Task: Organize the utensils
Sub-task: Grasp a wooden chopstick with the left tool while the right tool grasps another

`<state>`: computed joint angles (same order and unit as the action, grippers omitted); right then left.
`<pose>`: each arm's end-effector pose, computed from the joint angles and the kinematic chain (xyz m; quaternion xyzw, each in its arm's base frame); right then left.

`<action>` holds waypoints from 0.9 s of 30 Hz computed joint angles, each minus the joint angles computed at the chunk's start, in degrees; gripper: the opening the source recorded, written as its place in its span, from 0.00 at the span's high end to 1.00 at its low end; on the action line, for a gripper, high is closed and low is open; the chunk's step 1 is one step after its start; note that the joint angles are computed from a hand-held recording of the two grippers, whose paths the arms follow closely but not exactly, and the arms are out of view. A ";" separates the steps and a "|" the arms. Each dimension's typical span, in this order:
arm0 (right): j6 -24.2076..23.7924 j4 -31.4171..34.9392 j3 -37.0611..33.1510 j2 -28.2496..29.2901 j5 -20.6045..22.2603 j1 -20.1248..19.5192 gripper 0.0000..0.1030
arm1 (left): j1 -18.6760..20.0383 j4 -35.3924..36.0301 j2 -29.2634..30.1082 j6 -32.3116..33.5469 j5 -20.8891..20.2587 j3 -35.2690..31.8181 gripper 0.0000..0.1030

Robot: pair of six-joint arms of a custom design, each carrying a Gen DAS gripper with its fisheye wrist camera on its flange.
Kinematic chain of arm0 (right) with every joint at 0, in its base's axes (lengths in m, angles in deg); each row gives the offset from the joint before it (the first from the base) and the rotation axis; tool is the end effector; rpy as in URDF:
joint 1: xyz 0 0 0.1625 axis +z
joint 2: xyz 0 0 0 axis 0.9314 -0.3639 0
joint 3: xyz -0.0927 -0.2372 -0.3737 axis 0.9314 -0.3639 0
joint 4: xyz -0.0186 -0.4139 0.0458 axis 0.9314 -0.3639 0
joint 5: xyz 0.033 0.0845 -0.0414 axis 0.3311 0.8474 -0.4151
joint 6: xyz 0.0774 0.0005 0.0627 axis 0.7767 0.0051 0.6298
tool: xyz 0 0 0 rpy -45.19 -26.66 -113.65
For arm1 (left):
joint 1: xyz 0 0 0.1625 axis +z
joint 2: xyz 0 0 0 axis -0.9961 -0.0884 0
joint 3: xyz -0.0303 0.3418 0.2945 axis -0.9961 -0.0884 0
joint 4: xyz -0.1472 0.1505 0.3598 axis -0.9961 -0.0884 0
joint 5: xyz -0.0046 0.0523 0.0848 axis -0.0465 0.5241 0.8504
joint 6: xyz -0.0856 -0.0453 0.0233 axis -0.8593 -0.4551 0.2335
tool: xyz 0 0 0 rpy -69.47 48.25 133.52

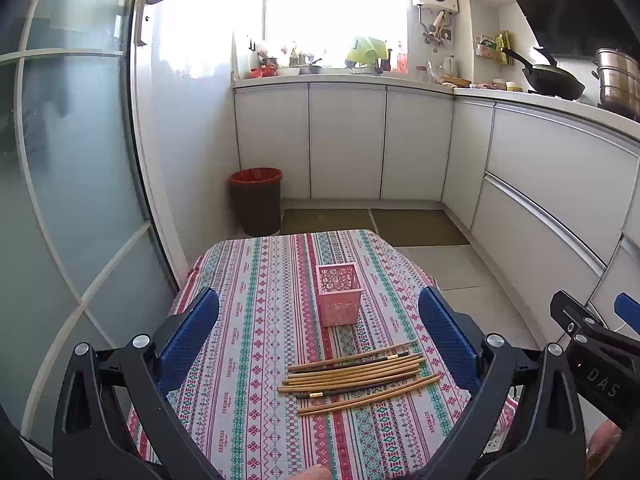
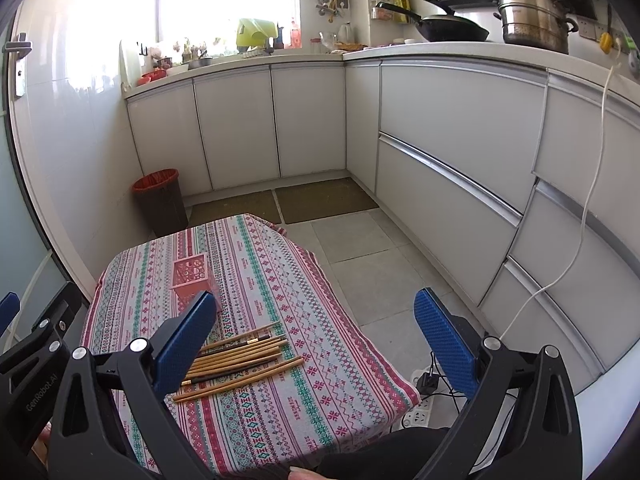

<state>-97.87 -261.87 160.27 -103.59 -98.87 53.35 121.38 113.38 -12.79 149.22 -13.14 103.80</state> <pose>0.3998 -0.5376 0.2322 0.1235 -0.8251 0.4443 0.3266 -0.3105 -0.5156 0.2819 0.1123 0.7630 -0.5058 0.3864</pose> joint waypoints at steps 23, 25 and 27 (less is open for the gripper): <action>19.00 14.92 0.05 -3.27 8.86 -9.19 0.06 | 9.75 32.47 16.15 -9.89 14.57 -21.91 0.07; 23.98 18.55 0.45 -4.50 13.29 -12.15 0.06 | 12.43 39.90 20.88 -9.62 20.71 -29.42 0.07; 28.14 21.05 0.68 -5.06 16.89 -14.88 0.06 | 14.94 47.20 26.91 -7.31 25.83 -38.81 0.07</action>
<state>-69.73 -240.82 160.96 -108.65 -81.99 38.47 136.32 160.58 14.11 141.91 12.69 64.99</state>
